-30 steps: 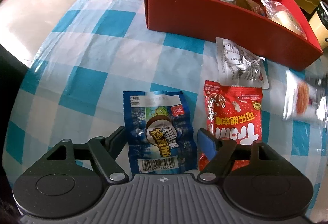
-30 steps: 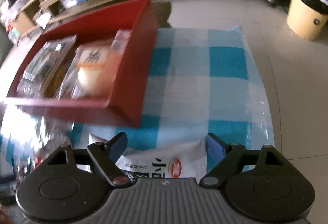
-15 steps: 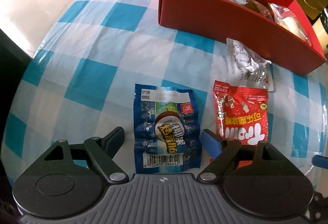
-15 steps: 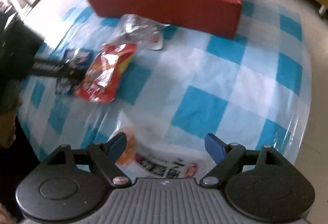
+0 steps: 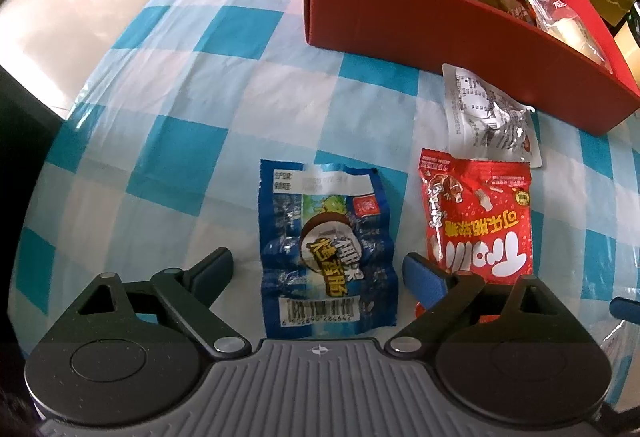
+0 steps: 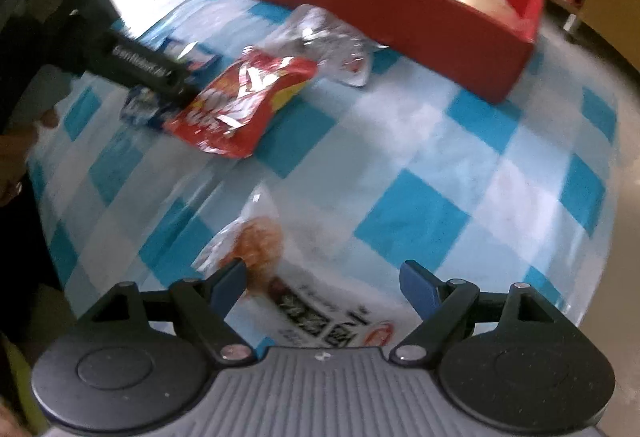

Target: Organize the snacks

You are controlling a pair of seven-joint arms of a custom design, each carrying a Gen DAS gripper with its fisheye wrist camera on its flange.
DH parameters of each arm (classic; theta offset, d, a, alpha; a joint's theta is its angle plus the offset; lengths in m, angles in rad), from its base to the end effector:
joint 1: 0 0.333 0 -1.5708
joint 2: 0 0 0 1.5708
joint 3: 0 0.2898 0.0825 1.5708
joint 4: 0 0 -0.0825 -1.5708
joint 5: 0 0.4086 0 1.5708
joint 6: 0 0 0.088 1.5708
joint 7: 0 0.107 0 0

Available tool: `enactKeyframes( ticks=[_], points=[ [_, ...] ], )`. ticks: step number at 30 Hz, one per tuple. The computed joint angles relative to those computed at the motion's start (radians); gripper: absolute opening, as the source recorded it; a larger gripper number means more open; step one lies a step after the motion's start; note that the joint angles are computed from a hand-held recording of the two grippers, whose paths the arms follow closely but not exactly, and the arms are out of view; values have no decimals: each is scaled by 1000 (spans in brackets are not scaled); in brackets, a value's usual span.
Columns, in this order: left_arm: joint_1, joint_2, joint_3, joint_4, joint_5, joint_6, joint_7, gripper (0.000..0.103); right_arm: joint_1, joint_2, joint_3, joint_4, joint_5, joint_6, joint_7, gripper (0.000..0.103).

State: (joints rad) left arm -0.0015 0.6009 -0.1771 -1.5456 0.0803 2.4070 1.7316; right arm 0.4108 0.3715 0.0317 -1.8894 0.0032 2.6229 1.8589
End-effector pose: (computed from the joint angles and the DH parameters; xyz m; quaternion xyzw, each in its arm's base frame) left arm 0.7240 -0.1111 0.2969 -0.5688 0.8112 -0.1079 0.0825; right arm 0.6059 0.2857 0.3078 -0.7449 0.6423 -0.0675 0.1671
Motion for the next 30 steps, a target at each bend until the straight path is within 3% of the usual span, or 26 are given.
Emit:
enactKeyframes(
  ticks=[7,9,13,15,21,23,25,26,30],
  points=[
    [4,9,-2,14,-4,-14,10,97,-6,35,37,51,21,-65,-150,82],
    [-2,9,1,12,5,-13,13,97,13,64,24,84,4,-85,-138,88],
    [4,10,-4,12,-3,-7,22,97,40,82,-3,99,-17,-64,-57,92],
    [4,11,-2,11,-2,-3,20,97,24,84,12,93,19,-46,-61,103],
    [5,24,5,15,11,15,26,103,67,93,-21,99,-49,-38,24,103],
    [5,23,5,15,13,15,25,103,82,85,-34,88,-79,-27,57,94],
    [7,22,5,15,11,10,22,102,99,61,-56,56,-121,3,113,77],
    [8,20,6,15,11,6,20,101,99,47,-60,37,-131,22,132,61],
    [13,16,11,23,9,-6,10,87,92,8,-67,-13,-132,72,237,54]
  ],
)
